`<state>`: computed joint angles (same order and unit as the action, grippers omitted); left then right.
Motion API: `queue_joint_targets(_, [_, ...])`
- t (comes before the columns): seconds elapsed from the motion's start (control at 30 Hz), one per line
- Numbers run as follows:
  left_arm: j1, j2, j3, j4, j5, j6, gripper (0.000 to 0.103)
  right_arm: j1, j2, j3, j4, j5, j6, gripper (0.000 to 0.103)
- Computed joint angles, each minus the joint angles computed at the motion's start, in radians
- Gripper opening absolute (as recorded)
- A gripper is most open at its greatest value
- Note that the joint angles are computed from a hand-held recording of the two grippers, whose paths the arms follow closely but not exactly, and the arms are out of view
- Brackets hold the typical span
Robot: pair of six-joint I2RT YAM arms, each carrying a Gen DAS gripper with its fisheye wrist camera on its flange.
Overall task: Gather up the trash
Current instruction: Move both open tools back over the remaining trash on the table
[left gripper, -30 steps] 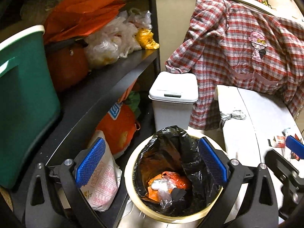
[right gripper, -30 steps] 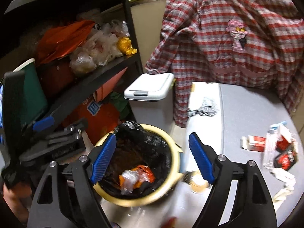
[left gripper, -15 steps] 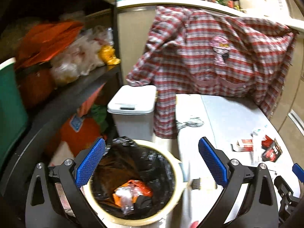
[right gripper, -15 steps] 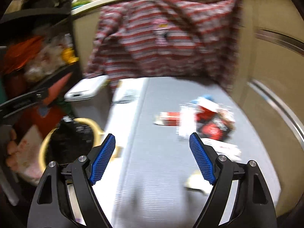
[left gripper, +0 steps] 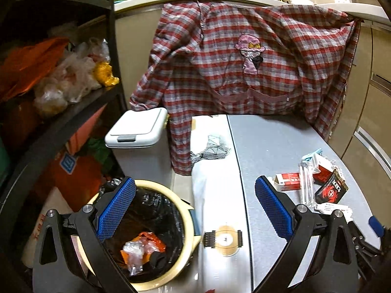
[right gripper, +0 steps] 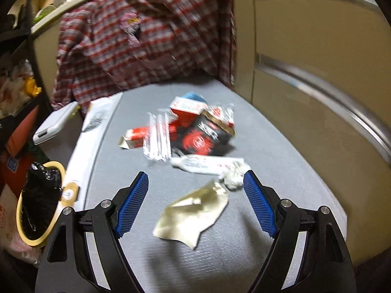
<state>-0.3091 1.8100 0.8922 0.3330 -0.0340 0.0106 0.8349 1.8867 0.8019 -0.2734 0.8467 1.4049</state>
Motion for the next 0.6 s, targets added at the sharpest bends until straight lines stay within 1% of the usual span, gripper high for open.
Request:
queue_joint_targets(0.2, [-0.027, 0.016, 0.013, -0.001, -0.002, -0.01, 0.095, -0.058, 0.027, -0.055, 0.112, -0.071, -0.011, 0.078])
queue_joint_targets(0.3, [-0.038, 0.025, 0.017, 0.002, -0.01, -0.005, 0.095, -0.07, 0.053, -0.055, 0.136, -0.079, -0.025, 0.077])
queue_joint_targets(0.37, [-0.043, 0.028, 0.021, -0.002, -0.016, -0.003, 0.095, -0.076, 0.068, -0.053, 0.159, -0.092, -0.044, 0.068])
queue_joint_targets(0.43, [-0.046, 0.031, 0.022, 0.0, -0.022, -0.002, 0.095, -0.084, 0.071, -0.059, 0.187, -0.108, -0.064, 0.064])
queue_joint_targets(0.53, [-0.05, 0.034, 0.025, -0.001, -0.027, -0.005, 0.095, -0.084, 0.073, -0.063, 0.205, -0.112, -0.07, 0.063])
queue_joint_targets(0.6, [-0.048, 0.036, 0.027, -0.003, -0.023, -0.008, 0.095, -0.084, 0.072, -0.066, 0.214, -0.11, -0.08, 0.055])
